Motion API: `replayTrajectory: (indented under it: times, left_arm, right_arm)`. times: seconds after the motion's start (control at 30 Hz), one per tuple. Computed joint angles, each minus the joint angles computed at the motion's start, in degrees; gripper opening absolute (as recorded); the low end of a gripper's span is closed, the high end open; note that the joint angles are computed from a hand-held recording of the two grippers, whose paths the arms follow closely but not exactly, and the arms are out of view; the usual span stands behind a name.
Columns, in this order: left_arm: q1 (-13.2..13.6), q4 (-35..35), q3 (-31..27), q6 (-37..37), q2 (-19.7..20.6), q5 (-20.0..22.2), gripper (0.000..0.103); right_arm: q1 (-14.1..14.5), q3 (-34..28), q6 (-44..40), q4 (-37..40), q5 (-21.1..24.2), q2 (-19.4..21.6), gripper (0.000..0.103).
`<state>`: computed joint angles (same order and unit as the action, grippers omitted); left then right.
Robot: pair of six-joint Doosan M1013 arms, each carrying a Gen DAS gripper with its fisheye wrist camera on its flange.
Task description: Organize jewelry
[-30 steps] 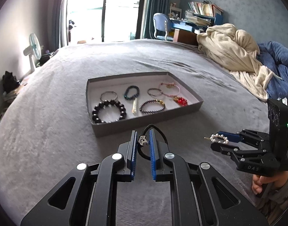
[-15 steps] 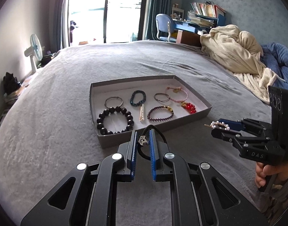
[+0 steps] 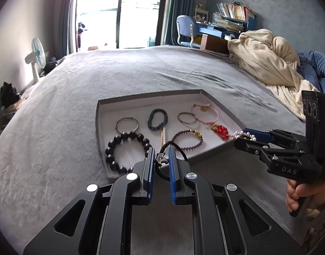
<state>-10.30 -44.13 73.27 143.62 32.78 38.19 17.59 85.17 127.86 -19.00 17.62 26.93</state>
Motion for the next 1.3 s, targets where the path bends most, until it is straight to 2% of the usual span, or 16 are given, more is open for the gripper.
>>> replayTrajectory:
  times: [0.23, 0.33, 0.4, 0.47, 0.53, 0.63, 0.73, 0.8, 0.83, 0.87, 0.9, 0.93, 0.97, 1.1, 1.2, 1.3]
  left_arm:
    - [-1.06, 5.14, -5.99, -7.63, 3.98, 0.76, 0.013]
    - [-1.36, 9.23, -9.00, -12.60, 6.02, 2.83, 0.014]
    - [-1.71, 12.57, -9.70, -15.56, 6.58, 2.53, 0.014]
    - [-1.75, 13.58, -10.08, -17.16, 6.89, 3.03, 0.022]
    - [-1.74, 13.78, -9.34, -17.16, 6.63, 1.94, 0.038]
    - [-1.64, 12.90, -8.25, -15.75, 6.15, 1.12, 0.039]
    - [-1.57, 12.23, -7.48, -15.05, 5.76, 0.53, 0.039]
    - [-1.50, 10.87, -6.48, -13.91, 5.19, -0.38, 0.045]
    - [-1.48, 10.07, -5.78, -13.12, 4.79, -1.12, 0.053]
    - [-1.49, 9.28, -5.12, -12.34, 4.41, -2.07, 0.076]
    - [-1.53, 7.97, -3.98, -10.97, 3.79, -3.84, 0.091]
    - [-1.65, 6.31, -2.18, -9.09, 2.84, -6.79, 0.092]
    - [-1.73, 5.84, -1.29, -8.34, 2.35, -8.03, 0.092]
    - [-1.61, 3.04, 0.37, -6.00, 1.41, -8.92, 0.094]
    - [-1.14, -3.28, 2.14, -0.87, 0.60, -9.61, 0.095]
    - [-0.85, -9.99, 4.45, 5.44, -0.50, -11.39, 0.097]
  right_arm:
    - [-1.13, -5.24, -2.50, 2.12, 3.90, 3.38, 0.041]
    - [-1.63, -7.94, -4.59, 4.15, 7.31, 5.09, 0.041]
    - [-1.83, -9.32, -5.38, 4.89, 9.39, 6.08, 0.041]
    - [-2.01, -10.28, -6.40, 5.77, 11.17, 6.87, 0.042]
    - [-2.00, -10.15, -6.11, 5.59, 11.37, 7.02, 0.044]
    - [-1.91, -8.60, -4.95, 4.96, 9.35, 6.40, 0.059]
    - [-1.69, -6.78, -3.72, 4.25, 6.68, 5.55, 0.062]
    - [-1.45, -5.39, -1.66, 2.24, 4.50, 4.81, 0.068]
    - [-1.20, -4.48, 0.68, -0.17, 3.23, 4.29, 0.071]
    - [-0.96, -3.68, 3.31, -3.02, 2.17, 3.85, 0.073]
    - [-0.72, -2.90, 6.32, -6.27, 1.07, 3.40, 0.077]
    - [-0.53, -2.23, 9.10, -9.30, 0.18, 3.00, 0.080]
    - [-0.36, -1.77, 11.23, -11.63, -0.37, 2.73, 0.081]
    - [0.52, 0.58, 25.07, -26.23, -1.85, 1.33, 0.091]
    - [1.16, 2.35, 36.46, -38.03, -1.89, 0.33, 0.095]
    - [1.51, 3.65, 43.69, -45.08, -1.65, -0.43, 0.097]
